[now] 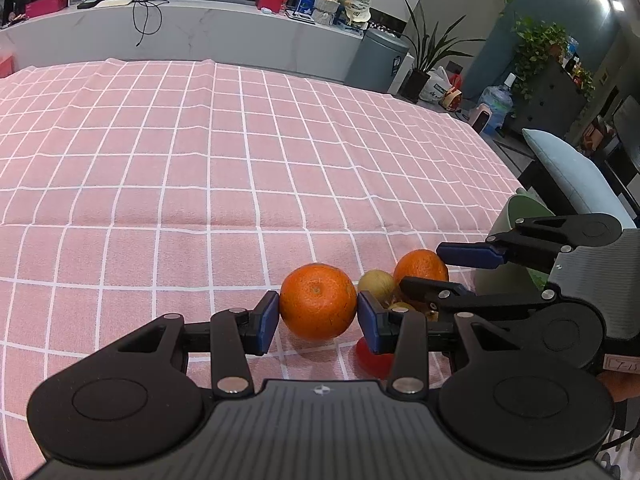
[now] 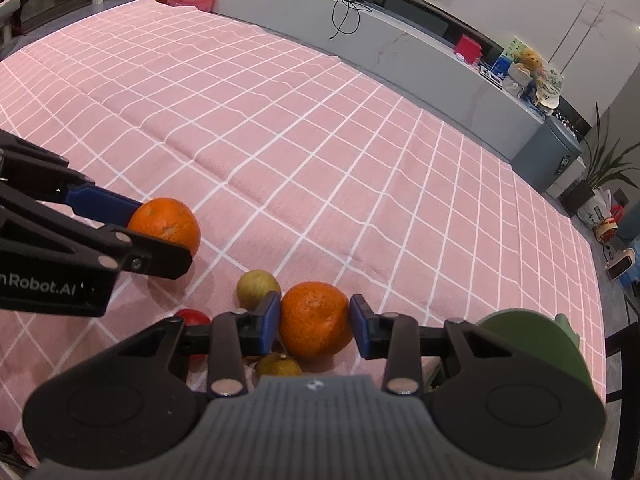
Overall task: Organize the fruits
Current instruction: 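Grasp an orange with the right tool while the left tool holds its orange, then carry both oranges into the green colander and open both tools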
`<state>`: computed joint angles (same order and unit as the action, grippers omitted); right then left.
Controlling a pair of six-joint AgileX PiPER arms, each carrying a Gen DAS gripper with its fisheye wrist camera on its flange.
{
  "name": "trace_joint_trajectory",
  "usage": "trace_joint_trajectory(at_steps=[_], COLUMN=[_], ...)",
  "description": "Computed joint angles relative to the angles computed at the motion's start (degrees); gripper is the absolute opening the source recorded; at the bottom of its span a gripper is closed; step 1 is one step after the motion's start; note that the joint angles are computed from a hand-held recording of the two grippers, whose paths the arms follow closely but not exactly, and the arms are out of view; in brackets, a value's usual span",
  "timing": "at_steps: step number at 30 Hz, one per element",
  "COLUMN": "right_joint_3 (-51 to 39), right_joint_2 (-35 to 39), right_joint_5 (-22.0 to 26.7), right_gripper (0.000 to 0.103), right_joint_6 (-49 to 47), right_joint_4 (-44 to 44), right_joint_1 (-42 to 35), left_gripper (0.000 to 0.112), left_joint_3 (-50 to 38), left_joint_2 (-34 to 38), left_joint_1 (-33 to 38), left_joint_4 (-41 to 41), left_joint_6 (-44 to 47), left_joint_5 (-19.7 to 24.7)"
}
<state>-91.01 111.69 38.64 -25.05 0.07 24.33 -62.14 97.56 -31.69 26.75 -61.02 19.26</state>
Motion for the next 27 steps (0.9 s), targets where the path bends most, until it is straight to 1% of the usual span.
trace_joint_trajectory(at_steps=[4, 9, 15, 19, 23, 27], right_joint_3=[2.78, 4.26, 5.99, 6.79, 7.76, 9.01], right_joint_2=[-2.29, -5.37, -9.69, -12.65, -15.83, -18.68], right_joint_5=[-2.79, -3.50, -3.13, -2.25, -0.68, 0.48], right_gripper=[0.033, 0.032, 0.032, 0.032, 0.032, 0.032], right_joint_6=[-0.37, -2.58, -6.29, -8.85, -12.08, -15.14], right_joint_4=[-0.86, 1.45, 5.77, 9.05, 12.74, 14.34], right_joint_1=[0.17, -0.44, -2.22, -4.25, -7.38, -10.91], left_gripper=[0.048, 0.048, 0.048, 0.048, 0.048, 0.048], left_joint_3=[0.06, 0.41, 1.53, 0.42, -2.45, -8.29], left_joint_2=[-0.19, -0.91, -2.94, -3.74, -3.47, -1.10], left_joint_1=[-0.51, -1.58, -3.41, -5.71, -6.65, -8.38], left_joint_4=[1.55, 6.19, 12.22, 15.76, 11.01, 5.14], left_joint_6=[-1.79, -7.17, -16.12, -20.10, -15.63, -9.31], left_joint_5=[0.19, 0.40, -0.90, -0.12, -0.09, 1.83])
